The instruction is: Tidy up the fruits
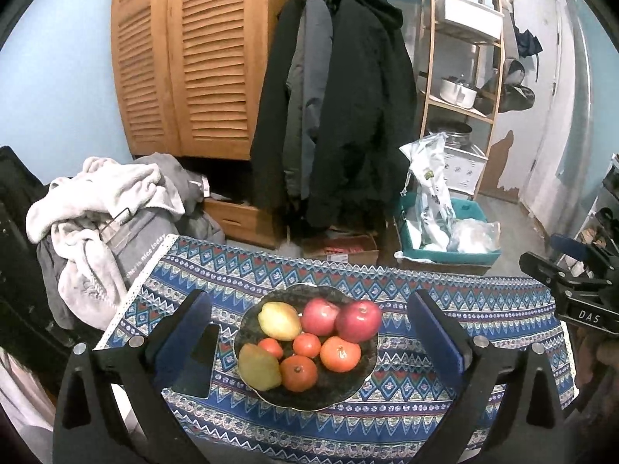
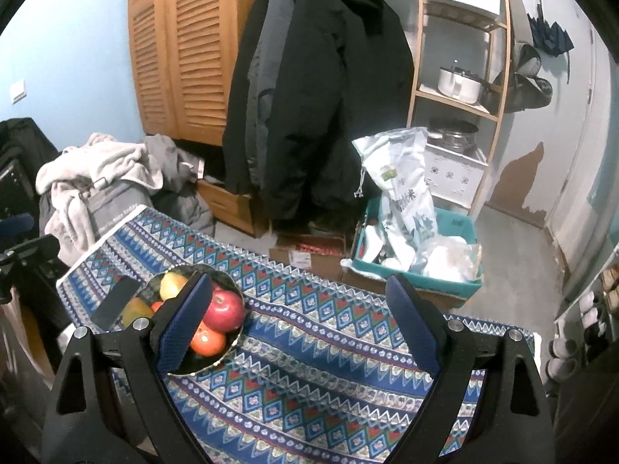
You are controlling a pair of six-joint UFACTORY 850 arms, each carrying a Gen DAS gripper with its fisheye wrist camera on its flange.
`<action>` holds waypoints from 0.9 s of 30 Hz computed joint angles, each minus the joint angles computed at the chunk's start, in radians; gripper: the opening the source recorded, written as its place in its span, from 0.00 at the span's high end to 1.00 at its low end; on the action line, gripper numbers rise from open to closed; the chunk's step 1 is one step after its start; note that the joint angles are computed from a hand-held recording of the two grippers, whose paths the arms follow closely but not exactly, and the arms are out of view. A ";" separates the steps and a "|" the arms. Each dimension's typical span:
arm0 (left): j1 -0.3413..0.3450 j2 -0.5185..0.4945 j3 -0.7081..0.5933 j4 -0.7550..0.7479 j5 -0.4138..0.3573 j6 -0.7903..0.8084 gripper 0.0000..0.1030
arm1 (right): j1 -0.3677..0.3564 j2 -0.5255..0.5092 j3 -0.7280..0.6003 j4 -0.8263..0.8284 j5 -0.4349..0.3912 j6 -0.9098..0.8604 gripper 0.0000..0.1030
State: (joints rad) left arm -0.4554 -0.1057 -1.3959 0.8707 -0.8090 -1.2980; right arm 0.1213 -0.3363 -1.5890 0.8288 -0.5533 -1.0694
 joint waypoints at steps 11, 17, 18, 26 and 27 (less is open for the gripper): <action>-0.010 0.002 0.002 0.037 -0.021 -0.018 0.01 | 0.004 0.005 0.007 -0.012 0.005 0.010 0.13; -0.013 -0.001 -0.001 0.042 -0.029 -0.019 0.01 | 0.003 0.004 0.005 -0.010 0.002 0.005 0.13; -0.014 -0.002 -0.002 0.043 -0.030 -0.019 0.01 | 0.002 0.002 0.005 -0.008 0.003 0.002 0.13; -0.014 -0.006 -0.006 0.044 -0.032 -0.014 0.01 | 0.002 0.002 0.004 -0.010 0.002 0.005 0.13; -0.014 -0.006 -0.006 0.044 -0.032 -0.013 0.01 | 0.002 0.002 0.005 -0.009 0.003 0.004 0.13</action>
